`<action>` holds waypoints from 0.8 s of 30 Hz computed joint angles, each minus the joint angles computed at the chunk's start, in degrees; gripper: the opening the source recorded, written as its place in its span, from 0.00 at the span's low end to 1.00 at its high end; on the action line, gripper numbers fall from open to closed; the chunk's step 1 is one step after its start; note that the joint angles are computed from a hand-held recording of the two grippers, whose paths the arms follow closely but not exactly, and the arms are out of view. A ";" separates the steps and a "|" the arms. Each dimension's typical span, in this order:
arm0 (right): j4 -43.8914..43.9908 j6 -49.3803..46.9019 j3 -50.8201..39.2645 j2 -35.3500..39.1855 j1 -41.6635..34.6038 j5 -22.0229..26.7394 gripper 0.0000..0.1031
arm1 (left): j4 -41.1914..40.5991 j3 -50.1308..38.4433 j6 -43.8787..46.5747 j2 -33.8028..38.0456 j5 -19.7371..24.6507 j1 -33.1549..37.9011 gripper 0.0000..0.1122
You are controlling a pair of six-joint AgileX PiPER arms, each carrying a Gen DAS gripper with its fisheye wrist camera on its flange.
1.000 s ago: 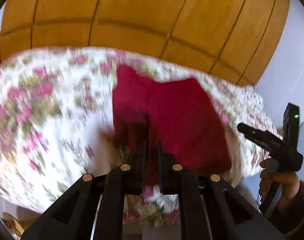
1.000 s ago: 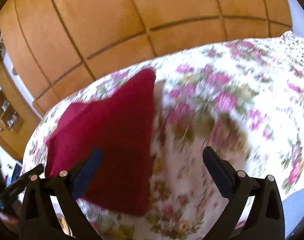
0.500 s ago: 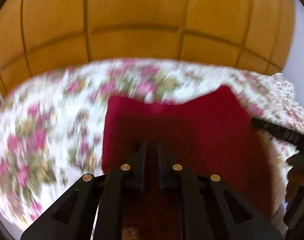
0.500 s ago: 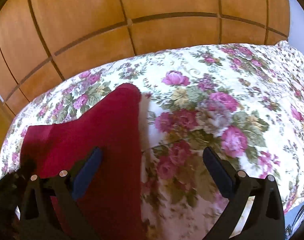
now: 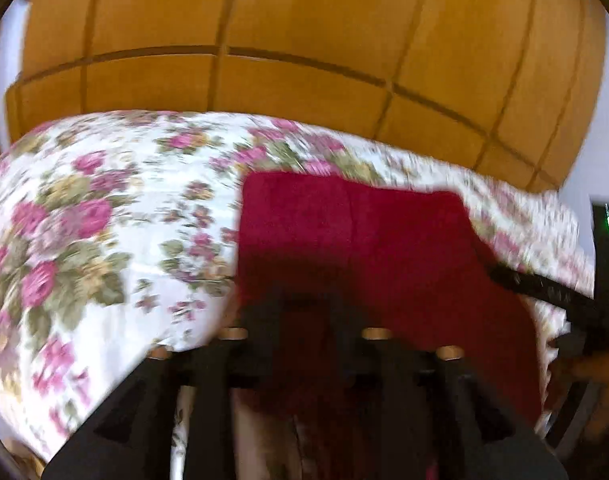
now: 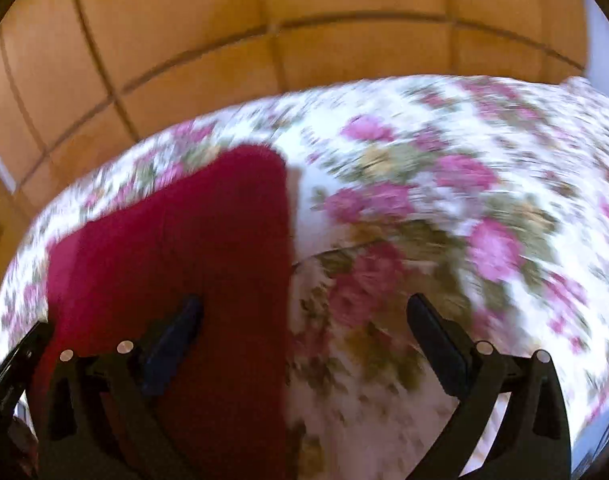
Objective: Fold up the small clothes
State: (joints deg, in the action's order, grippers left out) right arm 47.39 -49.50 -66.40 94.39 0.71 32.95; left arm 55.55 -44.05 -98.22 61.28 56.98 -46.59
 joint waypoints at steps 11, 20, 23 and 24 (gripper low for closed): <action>6.51 -8.99 5.06 -0.30 -3.44 5.39 0.97 | -6.18 0.80 7.85 1.58 -5.46 3.08 0.63; 12.49 -9.45 3.30 0.53 -12.81 27.31 0.92 | -25.46 11.18 15.29 -13.25 -24.20 16.14 0.79; 13.14 -6.48 0.07 5.33 -12.61 33.96 0.78 | -42.65 13.10 30.95 -12.49 -32.61 22.69 0.79; 13.49 -5.95 -0.41 6.19 -12.39 34.77 0.78 | -48.37 13.44 36.68 -11.94 -34.41 23.90 0.79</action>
